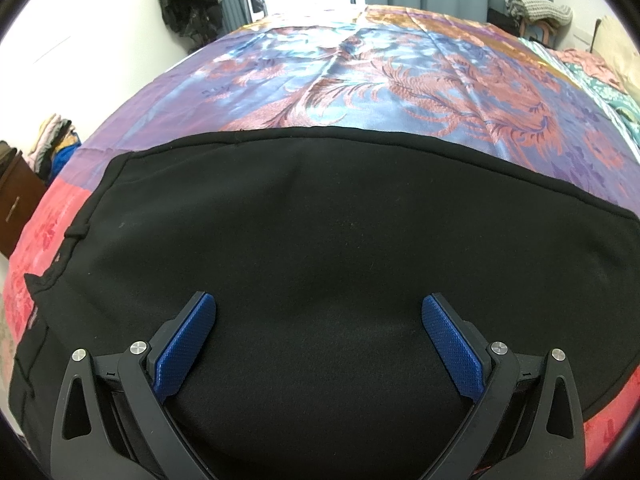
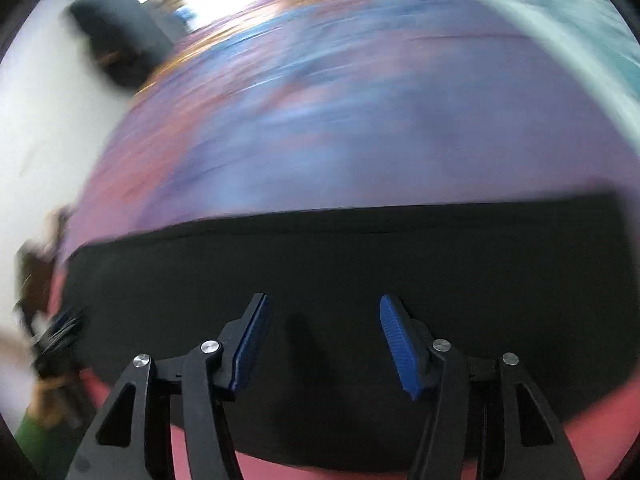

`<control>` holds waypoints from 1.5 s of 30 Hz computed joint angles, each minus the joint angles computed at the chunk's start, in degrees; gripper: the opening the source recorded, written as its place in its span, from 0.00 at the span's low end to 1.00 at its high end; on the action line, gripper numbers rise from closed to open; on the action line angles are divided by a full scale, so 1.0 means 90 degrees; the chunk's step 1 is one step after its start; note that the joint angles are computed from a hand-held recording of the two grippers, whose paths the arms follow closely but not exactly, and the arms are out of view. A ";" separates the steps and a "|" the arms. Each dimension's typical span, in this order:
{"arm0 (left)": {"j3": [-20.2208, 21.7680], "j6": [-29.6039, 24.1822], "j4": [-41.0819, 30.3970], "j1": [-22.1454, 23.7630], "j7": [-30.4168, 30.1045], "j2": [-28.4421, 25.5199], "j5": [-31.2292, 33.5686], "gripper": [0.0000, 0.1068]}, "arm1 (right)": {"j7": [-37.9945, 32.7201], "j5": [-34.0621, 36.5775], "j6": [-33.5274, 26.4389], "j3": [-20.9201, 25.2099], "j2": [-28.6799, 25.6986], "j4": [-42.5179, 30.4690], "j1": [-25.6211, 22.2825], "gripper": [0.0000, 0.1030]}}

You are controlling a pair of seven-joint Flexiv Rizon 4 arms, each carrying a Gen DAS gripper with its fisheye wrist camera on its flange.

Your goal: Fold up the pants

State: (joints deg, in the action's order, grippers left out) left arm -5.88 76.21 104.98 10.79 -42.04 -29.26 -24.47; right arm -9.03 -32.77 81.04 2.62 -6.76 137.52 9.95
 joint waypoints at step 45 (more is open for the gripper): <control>-0.0277 -0.0462 0.0083 0.0211 0.1544 0.0036 -0.1158 0.96 | 0.0667 -0.0297 -0.3679 0.2341 0.3893 0.0842 0.0192 0.10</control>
State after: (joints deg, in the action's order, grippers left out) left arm -8.37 72.05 105.73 12.69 -28.14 -28.93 -34.89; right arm -3.03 -35.45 47.93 23.69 28.27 145.10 11.68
